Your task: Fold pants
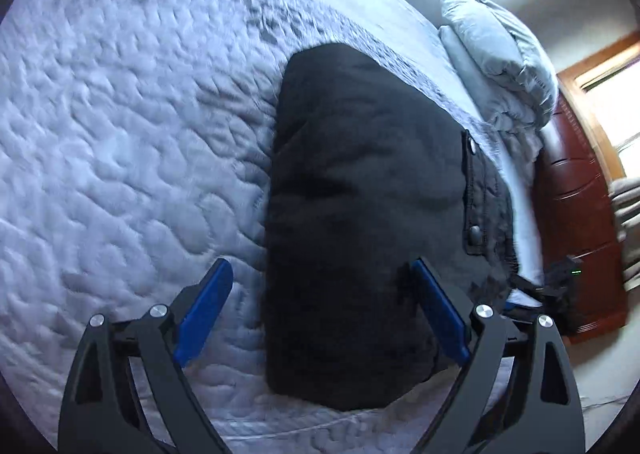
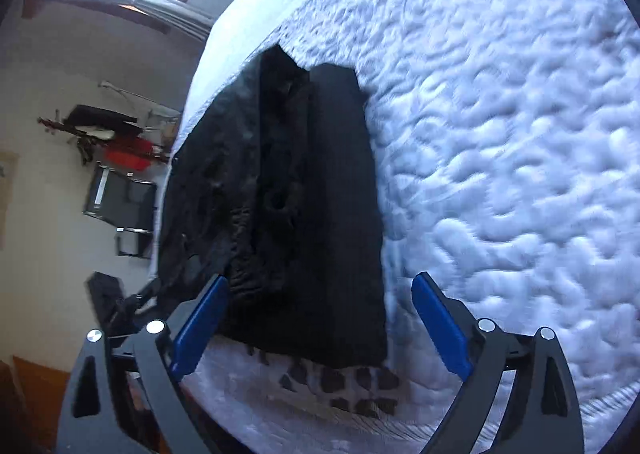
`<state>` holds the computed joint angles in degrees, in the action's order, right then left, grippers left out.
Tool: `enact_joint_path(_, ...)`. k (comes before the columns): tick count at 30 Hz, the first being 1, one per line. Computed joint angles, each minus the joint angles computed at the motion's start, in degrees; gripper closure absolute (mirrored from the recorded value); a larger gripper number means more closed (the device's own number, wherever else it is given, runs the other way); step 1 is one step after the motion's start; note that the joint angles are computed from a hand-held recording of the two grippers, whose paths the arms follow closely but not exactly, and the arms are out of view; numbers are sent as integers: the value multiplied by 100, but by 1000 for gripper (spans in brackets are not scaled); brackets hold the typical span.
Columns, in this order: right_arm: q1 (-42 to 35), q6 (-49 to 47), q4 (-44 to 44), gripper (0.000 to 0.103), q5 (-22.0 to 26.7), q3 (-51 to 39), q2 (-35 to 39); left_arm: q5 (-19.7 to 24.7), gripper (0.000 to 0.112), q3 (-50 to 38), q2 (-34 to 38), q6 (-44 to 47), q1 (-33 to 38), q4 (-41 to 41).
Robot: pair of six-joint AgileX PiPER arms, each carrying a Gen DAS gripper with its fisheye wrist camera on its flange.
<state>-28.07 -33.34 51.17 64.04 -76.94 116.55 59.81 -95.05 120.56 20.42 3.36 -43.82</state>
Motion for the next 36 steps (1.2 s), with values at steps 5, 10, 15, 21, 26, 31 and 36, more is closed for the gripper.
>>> enact_joint_path(5,103,161,190,3,103,-354,491,637,15,-525,694,-228,68,-554)
enact_joint_path(10,172,-86,413,41,19,-164,323,671,15,-508,704,-124,-146,-760)
enact_joint_path(15,23,-274,487,60,-55,166,-136,450,25,-276,423,-132,-383,-457)
enact_joint_path(21,-212,-272,521,56,-148,519,-205,371,27,-203,491,-66,-499,-457)
enact_joint_path(26,-269,-401,512,48,-256,624,-215,398,23,-484,600,-341,-646,-335)
enact_joint_path(31,-289,-420,522,29,-426,856,-591,391,23,-561,470,-627,-686,-110)
enact_joint_path(36,-579,-544,212,29,-757,1399,-1341,-48,23,198,-209,-578,-597,112)
